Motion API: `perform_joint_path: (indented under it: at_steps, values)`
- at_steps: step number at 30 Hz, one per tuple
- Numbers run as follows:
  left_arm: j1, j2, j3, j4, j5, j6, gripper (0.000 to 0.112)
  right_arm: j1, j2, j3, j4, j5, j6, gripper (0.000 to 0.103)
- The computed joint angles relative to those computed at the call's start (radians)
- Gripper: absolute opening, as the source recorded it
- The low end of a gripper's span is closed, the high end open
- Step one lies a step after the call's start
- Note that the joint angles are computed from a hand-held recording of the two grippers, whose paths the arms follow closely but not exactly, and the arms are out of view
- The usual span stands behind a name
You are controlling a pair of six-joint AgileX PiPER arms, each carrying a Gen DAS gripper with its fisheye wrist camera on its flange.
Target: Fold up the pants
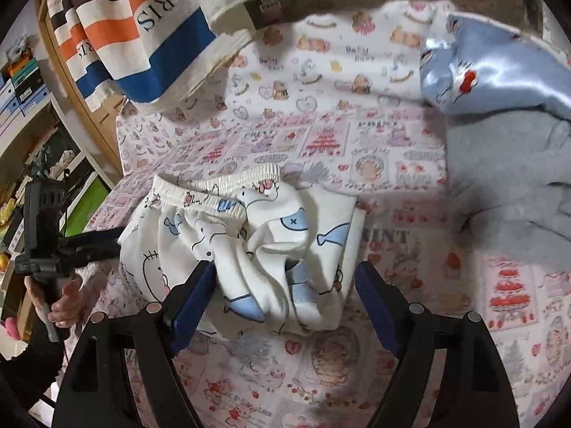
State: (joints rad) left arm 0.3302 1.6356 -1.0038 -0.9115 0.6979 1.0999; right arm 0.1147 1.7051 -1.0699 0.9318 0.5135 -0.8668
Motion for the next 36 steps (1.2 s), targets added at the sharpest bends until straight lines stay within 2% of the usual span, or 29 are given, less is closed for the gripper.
perform_joint_path:
  at_steps: [1,2,3,5,9,10,12,14,15,17,18,20,22,24,28,33,36]
  values:
    - [-0.014,0.000,-0.003,0.019,-0.021,0.001,0.064,0.001,0.016,-0.019,-0.017,0.021,0.007,0.082]
    - [-0.022,0.006,-0.010,0.028,-0.018,0.007,0.061,0.001,0.023,-0.027,-0.021,0.032,0.007,0.082]
    - [-0.026,0.017,-0.017,0.037,-0.008,0.007,0.060,0.001,0.034,-0.038,-0.018,0.045,-0.002,0.082]
    - [-0.050,0.004,0.001,0.049,-0.046,0.015,0.058,0.002,0.060,-0.061,-0.012,0.066,-0.005,0.082]
    - [-0.069,0.018,-0.007,0.065,-0.060,-0.002,0.058,0.027,0.066,-0.062,0.011,0.034,-0.034,0.082]
    - [-0.072,0.022,-0.011,0.065,-0.064,-0.006,0.058,0.036,0.065,-0.060,0.001,0.022,-0.031,0.079]
    - [-0.087,0.024,-0.011,0.074,-0.085,-0.017,0.058,0.048,0.059,-0.054,-0.014,0.004,-0.032,0.071]
    - [-0.114,0.019,-0.007,0.111,-0.122,-0.042,0.056,0.053,0.057,-0.051,-0.021,0.007,-0.040,0.055]
    - [-0.125,0.018,-0.006,0.127,-0.133,-0.048,0.053,0.053,0.059,-0.052,-0.012,0.013,-0.051,0.051]
    - [-0.122,0.024,-0.017,0.109,-0.097,-0.031,0.027,0.054,0.056,-0.038,0.012,-0.007,-0.068,0.031]
    - [-0.124,0.021,-0.017,0.104,-0.089,-0.030,0.022,0.053,0.054,-0.033,0.025,-0.012,-0.080,0.028]
    - [-0.160,-0.014,0.017,0.116,-0.157,-0.012,0.015,0.064,0.036,-0.012,0.042,-0.044,-0.106,0.021]
    - [-0.193,-0.050,0.053,0.135,-0.221,-0.011,0.014,0.100,0.004,0.018,0.014,-0.115,-0.101,0.020]
    - [-0.210,-0.081,0.069,0.158,-0.251,-0.022,0.014,0.123,-0.033,0.038,-0.002,-0.153,-0.103,0.019]
    - [-0.213,-0.134,0.073,0.150,-0.260,-0.021,0.014,0.115,-0.098,0.045,0.027,-0.138,-0.129,0.019]
    - [-0.237,-0.193,0.050,0.161,-0.266,-0.055,0.014,0.119,-0.177,0.045,-0.007,-0.167,-0.111,0.019]
    - [-0.305,-0.201,-0.008,0.217,-0.291,-0.142,0.014,0.113,-0.219,0.014,-0.154,-0.196,0.041,0.019]
